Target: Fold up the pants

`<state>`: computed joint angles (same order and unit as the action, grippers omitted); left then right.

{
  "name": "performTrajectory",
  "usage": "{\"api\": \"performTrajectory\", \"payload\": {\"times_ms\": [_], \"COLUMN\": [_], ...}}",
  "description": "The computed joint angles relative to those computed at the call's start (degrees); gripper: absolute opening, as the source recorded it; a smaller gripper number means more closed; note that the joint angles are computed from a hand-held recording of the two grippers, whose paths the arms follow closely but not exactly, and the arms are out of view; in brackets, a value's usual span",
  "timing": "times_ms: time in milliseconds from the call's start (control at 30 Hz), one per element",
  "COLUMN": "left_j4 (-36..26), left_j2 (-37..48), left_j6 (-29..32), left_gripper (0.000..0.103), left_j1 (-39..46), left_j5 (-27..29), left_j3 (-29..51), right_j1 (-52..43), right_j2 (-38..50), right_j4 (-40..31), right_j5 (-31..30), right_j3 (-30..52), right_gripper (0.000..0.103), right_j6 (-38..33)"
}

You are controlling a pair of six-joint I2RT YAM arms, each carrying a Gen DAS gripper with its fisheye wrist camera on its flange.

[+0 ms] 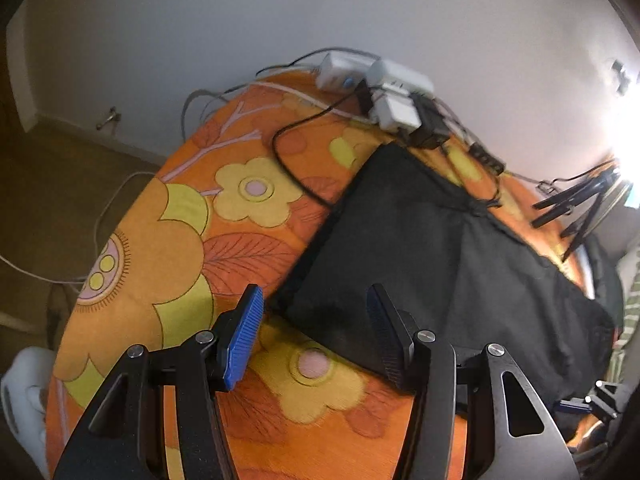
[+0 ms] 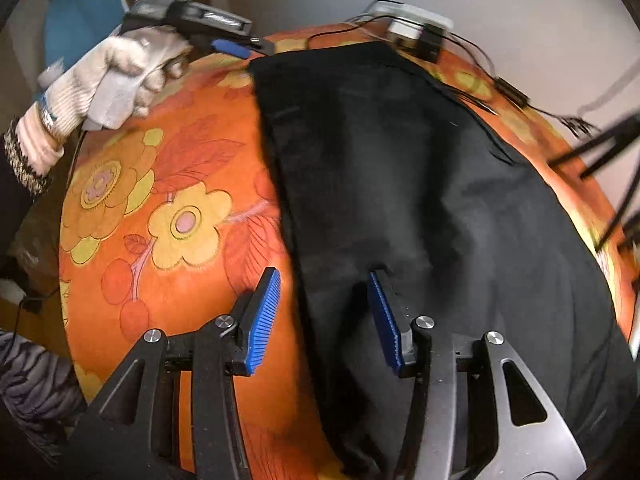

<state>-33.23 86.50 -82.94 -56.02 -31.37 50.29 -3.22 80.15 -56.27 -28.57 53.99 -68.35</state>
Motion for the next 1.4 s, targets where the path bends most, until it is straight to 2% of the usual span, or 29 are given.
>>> {"api": "performTrajectory", "payload": {"times_ms": [200,300,400,633,900,1100,1267,1367,1400], "left_j4": [-0.59,5.36,5.58,4.14,10.10,13.30,18.05,18.45,18.32], "left_j2": [2.02,-2.12,-5.40,-11.55,-12.89,-13.41,-12.74,-10.99,-10.90], "left_j6": [2.43,1.99,-0.15,-4.90,-4.44,-6.78,-6.54,-6.05,-6.10], "left_gripper": [0.053,0.053,0.053,0.053,0.053,0.053,0.053,0.053,0.053], "left_j1": [1.36,1.95,0.49,-3.98,-4.62,-4.02,-2.97,-2.59,-2.50], "left_j5": [-0.88,-0.96,-3.03,-8.18,-7.33,-6.17,-4.13,-3.77,-3.72], "left_j3": [1.06,-4.11,-6.64,-9.87,-13.15,-15.91,-17.52,-16.61,-16.45], "right_j1": [9.73,17.15,24.99,37.48,41.22,40.72,39.90,39.27,39.06], "right_j2": [-2.59,-2.73,0.82,9.55,19.56,21.23,21.32,21.19,21.20], "right_j4": [4.31,8.14,10.63,17.78,18.24,18.78,19.26,20.13,20.36], "right_j5": [1.71,3.11,4.27,10.26,12.08,10.99,9.75,8.79,8.57], "right_j3": [-0.60,0.18,3.61,9.46,16.65,17.46,17.32,16.90,16.90], "right_gripper": [0.049,0.051,0.051,0.051,0.051,0.051,0.042,0.031,0.024], "right_j6": [7.02,12.93,19.83,30.54,35.07,34.61,34.45,35.18,35.64]}}
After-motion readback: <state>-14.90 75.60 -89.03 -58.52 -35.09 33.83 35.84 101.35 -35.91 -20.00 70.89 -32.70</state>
